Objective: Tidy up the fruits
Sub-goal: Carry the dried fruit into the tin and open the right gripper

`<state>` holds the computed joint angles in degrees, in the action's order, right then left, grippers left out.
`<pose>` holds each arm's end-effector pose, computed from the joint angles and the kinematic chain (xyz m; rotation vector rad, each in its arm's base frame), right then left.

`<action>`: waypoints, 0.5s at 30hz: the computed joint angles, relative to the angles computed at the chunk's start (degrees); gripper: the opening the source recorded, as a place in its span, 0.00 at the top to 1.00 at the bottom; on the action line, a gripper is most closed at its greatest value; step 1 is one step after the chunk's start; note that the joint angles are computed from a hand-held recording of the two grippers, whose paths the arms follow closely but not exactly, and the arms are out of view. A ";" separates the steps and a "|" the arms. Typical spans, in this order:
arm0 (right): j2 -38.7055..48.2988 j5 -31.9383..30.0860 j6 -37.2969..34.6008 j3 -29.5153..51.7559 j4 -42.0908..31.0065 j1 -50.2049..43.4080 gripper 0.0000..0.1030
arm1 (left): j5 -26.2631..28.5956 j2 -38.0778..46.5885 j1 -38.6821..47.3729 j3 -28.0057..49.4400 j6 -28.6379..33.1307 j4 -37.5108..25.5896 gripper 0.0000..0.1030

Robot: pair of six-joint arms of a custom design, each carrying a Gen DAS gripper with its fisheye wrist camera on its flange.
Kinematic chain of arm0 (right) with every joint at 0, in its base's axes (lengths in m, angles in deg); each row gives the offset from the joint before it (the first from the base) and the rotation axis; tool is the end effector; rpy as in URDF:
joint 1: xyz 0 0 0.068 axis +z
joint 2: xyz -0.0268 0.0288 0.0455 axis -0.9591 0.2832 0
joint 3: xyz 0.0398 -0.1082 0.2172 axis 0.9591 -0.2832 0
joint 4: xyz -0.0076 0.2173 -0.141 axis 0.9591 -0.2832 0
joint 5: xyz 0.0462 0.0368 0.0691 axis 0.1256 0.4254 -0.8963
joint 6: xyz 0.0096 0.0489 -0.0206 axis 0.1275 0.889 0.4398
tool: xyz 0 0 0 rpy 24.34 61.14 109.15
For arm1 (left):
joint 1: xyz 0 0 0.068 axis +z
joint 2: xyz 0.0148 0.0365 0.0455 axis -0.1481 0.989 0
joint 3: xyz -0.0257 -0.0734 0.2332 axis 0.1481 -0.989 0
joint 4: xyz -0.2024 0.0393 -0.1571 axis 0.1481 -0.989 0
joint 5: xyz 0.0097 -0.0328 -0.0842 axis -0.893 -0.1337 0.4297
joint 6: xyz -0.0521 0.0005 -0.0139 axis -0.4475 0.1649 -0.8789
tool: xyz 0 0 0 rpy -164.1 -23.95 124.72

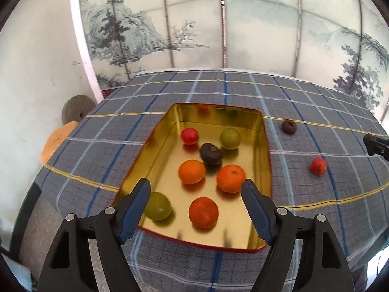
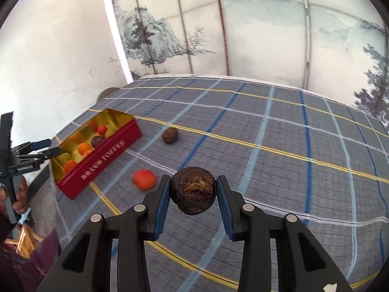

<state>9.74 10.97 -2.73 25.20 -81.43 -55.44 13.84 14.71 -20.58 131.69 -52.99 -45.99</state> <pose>0.2729 0.0869 0.1924 -0.0538 2.2704 0.2254 0.3428 -0.0735 0.1696 0.3413 2.3230 -0.0777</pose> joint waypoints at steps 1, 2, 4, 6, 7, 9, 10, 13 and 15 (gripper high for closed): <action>1.13 0.10 0.08 1.45 -0.16 1.21 0.66 | -0.31 -0.25 0.21 -0.41 -0.03 0.28 0.25; 2.16 0.13 0.13 2.71 -0.30 2.21 0.66 | -0.39 -0.43 0.62 -0.72 0.10 0.42 0.25; 4.17 0.35 0.09 5.09 -0.54 4.13 0.66 | -0.91 -0.94 1.02 -1.51 0.36 0.85 0.25; 6.91 0.74 -0.24 8.54 -1.14 6.48 0.66 | -1.56 -1.49 1.59 -2.20 0.92 1.16 0.25; 8.46 0.83 -0.42 10.35 -1.33 7.58 0.66 | -1.84 -1.65 1.69 -2.43 1.04 1.28 0.25; 12.01 0.52 -0.86 14.57 -1.83 9.65 0.66 | -2.10 -2.22 2.31 -3.09 1.42 1.56 0.25; 14.06 0.30 -0.90 16.94 -2.05 10.80 0.66 | -1.96 -2.49 2.65 -3.42 1.57 1.73 0.25; 18.99 -0.72 -1.10 22.66 -2.88 12.98 0.66 | -2.03 -2.62 3.76 -3.85 2.30 1.87 0.25; 22.99 -1.71 -1.23 27.39 -3.73 14.40 0.66 | -1.77 -2.56 4.32 -3.98 2.57 1.69 0.25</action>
